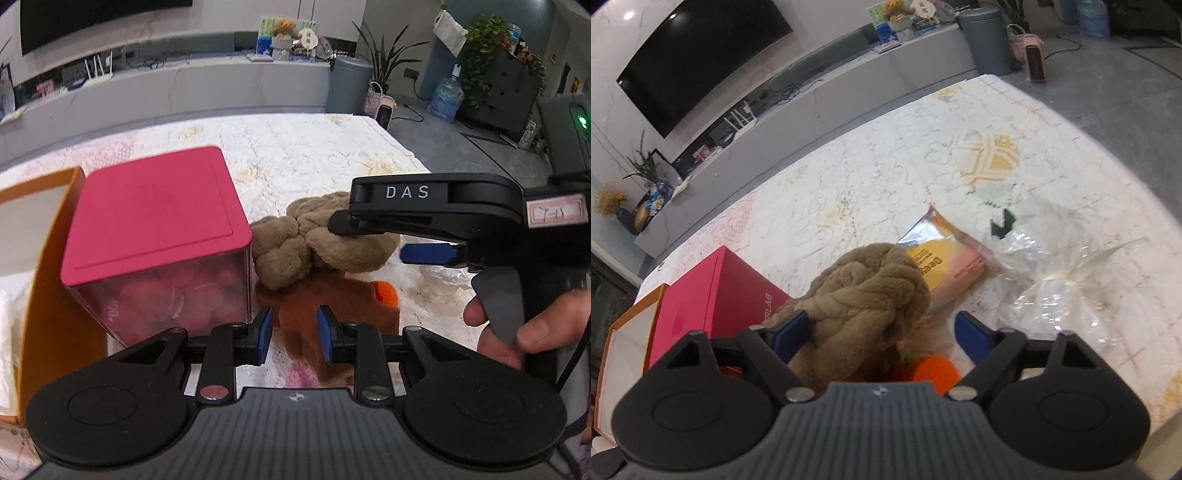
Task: Organize soft objects
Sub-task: 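Close the right gripper on the brown knotted plush, then grasp the brown bear-shaped sponge with the left gripper while the right gripper holds the knotted plush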
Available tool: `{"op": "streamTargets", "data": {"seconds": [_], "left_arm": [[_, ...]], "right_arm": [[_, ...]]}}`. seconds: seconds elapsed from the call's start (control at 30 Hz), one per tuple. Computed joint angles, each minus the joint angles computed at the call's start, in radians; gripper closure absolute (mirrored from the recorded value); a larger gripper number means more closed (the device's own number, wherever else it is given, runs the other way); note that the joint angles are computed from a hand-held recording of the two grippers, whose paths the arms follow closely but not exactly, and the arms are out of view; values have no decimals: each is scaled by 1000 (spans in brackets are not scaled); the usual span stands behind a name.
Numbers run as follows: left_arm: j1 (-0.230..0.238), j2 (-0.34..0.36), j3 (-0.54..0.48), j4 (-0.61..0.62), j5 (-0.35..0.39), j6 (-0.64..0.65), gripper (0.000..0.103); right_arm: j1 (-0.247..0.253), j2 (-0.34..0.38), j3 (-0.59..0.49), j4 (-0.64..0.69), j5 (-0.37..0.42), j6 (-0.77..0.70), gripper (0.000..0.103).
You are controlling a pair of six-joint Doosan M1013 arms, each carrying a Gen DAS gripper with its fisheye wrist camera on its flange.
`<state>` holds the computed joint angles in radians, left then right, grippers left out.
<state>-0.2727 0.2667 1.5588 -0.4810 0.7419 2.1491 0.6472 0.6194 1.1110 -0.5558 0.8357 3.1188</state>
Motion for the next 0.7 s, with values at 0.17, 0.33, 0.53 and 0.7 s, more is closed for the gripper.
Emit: {"op": "streamTargets", "data": {"seconds": [0.17, 0.33, 0.53, 0.7], "left_arm": [[4, -2, 2, 0, 3, -9, 71], [10, -15, 13, -15, 2, 3, 70], [28, -33, 22, -115, 25, 78, 49], [21, -44, 32, -157, 44, 91, 26]], "right_arm": [[5, -12, 35, -52, -76, 44, 60], [18, -20, 47, -97, -82, 44, 72], [40, -63, 99, -230, -94, 157, 75], [70, -129, 171, -355, -73, 272, 75]]}}
